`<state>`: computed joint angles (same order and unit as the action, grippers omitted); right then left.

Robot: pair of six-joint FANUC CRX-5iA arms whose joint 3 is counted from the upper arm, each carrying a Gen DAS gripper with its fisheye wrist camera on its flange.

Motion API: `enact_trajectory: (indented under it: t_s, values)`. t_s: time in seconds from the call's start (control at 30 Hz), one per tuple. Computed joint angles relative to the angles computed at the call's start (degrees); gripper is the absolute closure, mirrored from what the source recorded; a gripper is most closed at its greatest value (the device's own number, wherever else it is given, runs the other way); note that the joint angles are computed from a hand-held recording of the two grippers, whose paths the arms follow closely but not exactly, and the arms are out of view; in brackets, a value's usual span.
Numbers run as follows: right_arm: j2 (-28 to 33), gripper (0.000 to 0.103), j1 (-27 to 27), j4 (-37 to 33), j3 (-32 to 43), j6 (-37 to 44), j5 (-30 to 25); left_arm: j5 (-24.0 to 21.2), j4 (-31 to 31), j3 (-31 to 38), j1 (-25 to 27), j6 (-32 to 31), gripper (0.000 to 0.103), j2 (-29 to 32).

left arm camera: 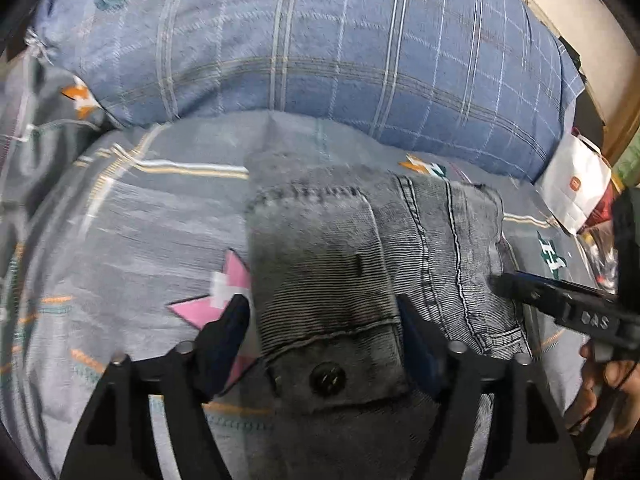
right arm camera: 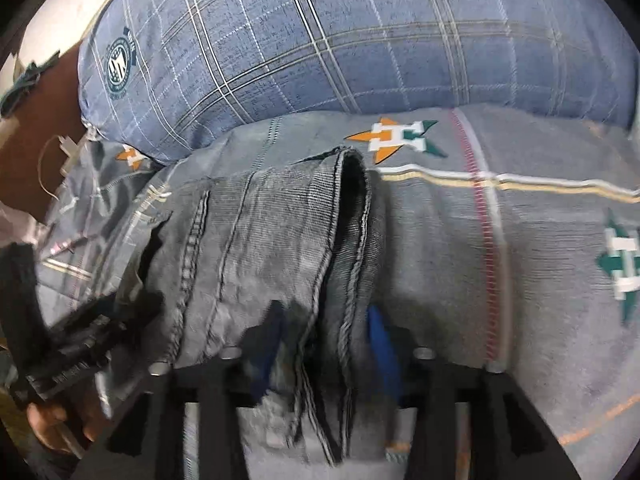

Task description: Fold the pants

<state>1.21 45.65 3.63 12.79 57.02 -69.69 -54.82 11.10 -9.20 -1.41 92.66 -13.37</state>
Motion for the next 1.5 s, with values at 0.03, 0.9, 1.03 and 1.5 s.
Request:
enact_trajectory:
  t_s: [0.03, 0.9, 1.03, 1.5]
  values:
    - [-1.3, 0.05, 1.8, 3.4, -1.8, -1.7, 0.8, 0.2, -1.3, -0.1, -0.3, 1.2, 0.026, -1.1]
    - [-19.1, 0.0, 29.6, 38.2, -22.9, -27.0, -7.5, -14.4, -35.2, 9.0, -26.3, 26.6, 0.009, -10.9]
    - [-18.9, 0.0, 31.3, 39.2, -22.8, -28.4, -9.1, -15.8, -36.2, 9.6, -28.1, 28.2, 0.009, -12.1]
    - [-17.3, 0.0, 33.1, 39.7, -21.3, -27.2, -11.2, -15.0, -28.2, 8.7, -23.6, 24.5, 0.004, -13.5]
